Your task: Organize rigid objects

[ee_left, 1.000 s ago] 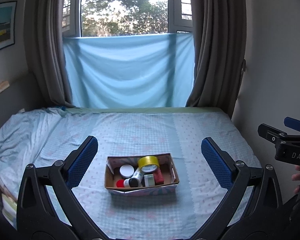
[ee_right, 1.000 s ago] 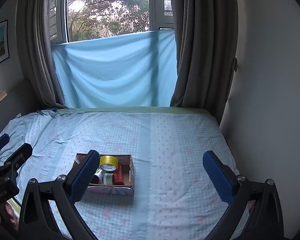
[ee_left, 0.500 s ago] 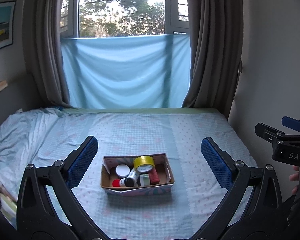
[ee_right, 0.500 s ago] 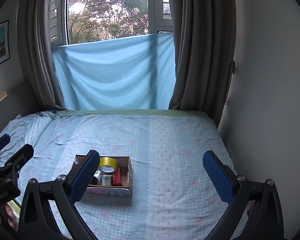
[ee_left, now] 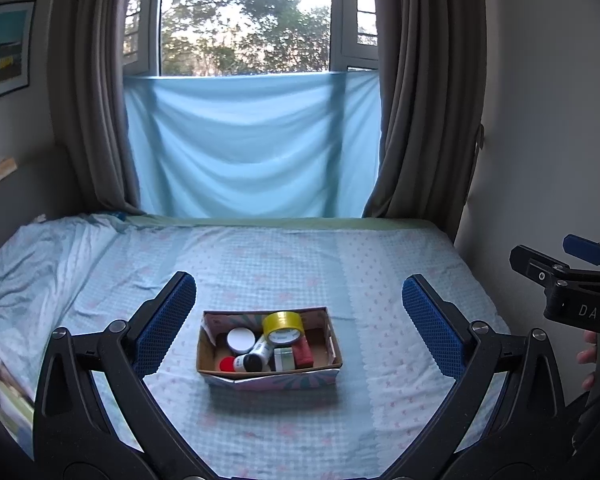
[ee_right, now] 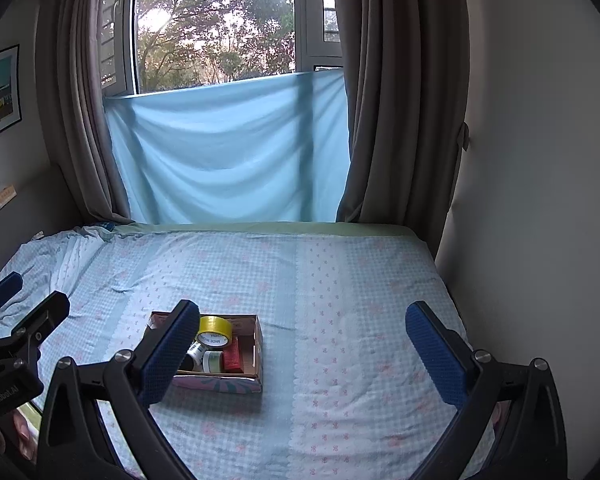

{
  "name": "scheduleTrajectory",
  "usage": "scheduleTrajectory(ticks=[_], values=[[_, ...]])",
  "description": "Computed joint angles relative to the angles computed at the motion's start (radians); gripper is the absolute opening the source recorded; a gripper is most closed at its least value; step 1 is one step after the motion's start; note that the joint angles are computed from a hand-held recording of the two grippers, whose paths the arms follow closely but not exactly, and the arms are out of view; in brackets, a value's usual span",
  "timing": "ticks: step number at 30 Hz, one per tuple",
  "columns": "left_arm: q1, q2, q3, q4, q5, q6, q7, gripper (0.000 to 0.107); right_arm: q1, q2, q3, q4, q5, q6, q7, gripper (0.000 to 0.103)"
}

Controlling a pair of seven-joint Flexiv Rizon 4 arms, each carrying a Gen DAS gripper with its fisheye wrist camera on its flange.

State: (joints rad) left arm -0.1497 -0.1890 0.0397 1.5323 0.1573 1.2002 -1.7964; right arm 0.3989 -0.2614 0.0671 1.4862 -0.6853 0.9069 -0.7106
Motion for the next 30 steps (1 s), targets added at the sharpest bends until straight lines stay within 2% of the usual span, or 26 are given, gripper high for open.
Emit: scheduleTrajectory(ticks=[11, 16, 20, 26, 30], values=[[-0.020, 0.021, 0.011, 0.006, 0.082, 0.014, -0.060, 0.103, -0.014, 0.019, 0.003, 0.025, 0.001, 0.037, -0.005, 0.103], [-0.033, 0.034, 0.024, 0.000, 0.159, 0.016, -0.135, 0.103, -0.019, 0.030, 0.004, 0.042, -0.007, 0.058, -0.002, 0.103], [-0.023, 0.037, 0.015, 0.004, 0.157, 0.034, -0.147, 0.103, -0.022, 0.037, 0.004, 0.053, -0.022, 0.068, 0.002, 0.103], [-0.045, 0.048, 0.032, -0.022, 0.292, 0.008, -0.247, 0.103, -0.022, 0.035, 0.005, 0.050, -0.027, 0.067, 0.009, 0.103], [-0.030, 0.052, 0.022, -0.007, 0.292, 0.058, -0.246, 0.103, -0.021, 0.034, 0.005, 0.049, -0.029, 0.063, 0.011, 0.103]])
